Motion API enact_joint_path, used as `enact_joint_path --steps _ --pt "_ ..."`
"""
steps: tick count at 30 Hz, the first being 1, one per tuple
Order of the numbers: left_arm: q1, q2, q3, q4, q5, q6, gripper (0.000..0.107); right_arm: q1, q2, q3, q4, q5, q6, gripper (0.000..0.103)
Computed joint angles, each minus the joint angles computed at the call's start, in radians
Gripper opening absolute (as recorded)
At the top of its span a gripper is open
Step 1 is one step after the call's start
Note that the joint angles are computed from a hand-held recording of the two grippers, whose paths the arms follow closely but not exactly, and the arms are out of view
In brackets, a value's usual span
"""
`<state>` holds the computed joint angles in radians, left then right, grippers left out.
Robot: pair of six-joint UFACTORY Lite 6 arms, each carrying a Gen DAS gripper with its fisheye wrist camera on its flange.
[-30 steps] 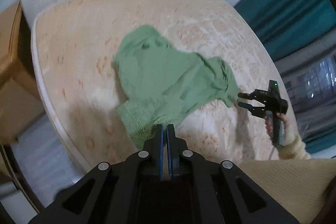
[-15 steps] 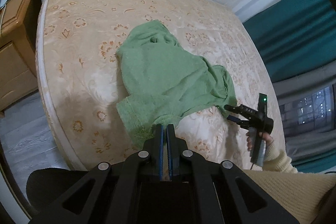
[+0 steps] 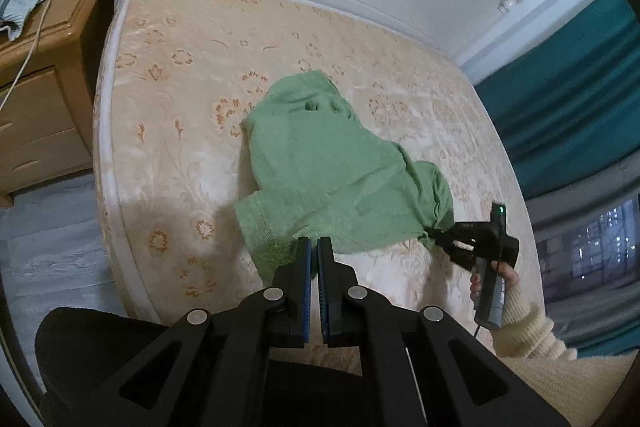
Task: Fold clothes
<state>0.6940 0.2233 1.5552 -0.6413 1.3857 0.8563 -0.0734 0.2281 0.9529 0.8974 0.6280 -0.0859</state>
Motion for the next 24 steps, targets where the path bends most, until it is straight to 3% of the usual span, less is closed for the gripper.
enact_joint_path --steps 3,6,12,17,21,23,24 --pt "0.017 -0.034 -0.022 -0.020 -0.013 0.010 0.003 -0.045 -0.089 -0.059 -0.012 0.001 0.016 0.007" --pt "0.043 -0.061 -0.020 -0.026 0.011 0.031 0.003 -0.091 -0.285 -0.091 -0.161 0.023 0.101 0.007" --pt "0.053 -0.095 -0.019 0.022 0.098 0.061 0.003 -0.298 -0.555 0.016 -0.454 0.227 0.200 0.007" --pt "0.015 -0.099 -0.038 0.026 0.068 0.065 0.003 -0.329 -0.603 0.067 -0.687 0.372 0.286 0.005" --pt "-0.083 0.027 0.084 0.030 0.010 -0.048 0.004 -0.289 -0.564 0.010 -0.615 0.355 0.218 0.012" --pt "-0.151 0.138 0.205 0.047 -0.014 -0.129 0.016 -0.244 -0.543 -0.008 -0.547 0.323 0.176 0.022" --pt "-0.185 0.194 0.266 0.064 -0.028 -0.175 0.032 -0.206 -0.518 0.003 -0.518 0.303 0.161 0.028"
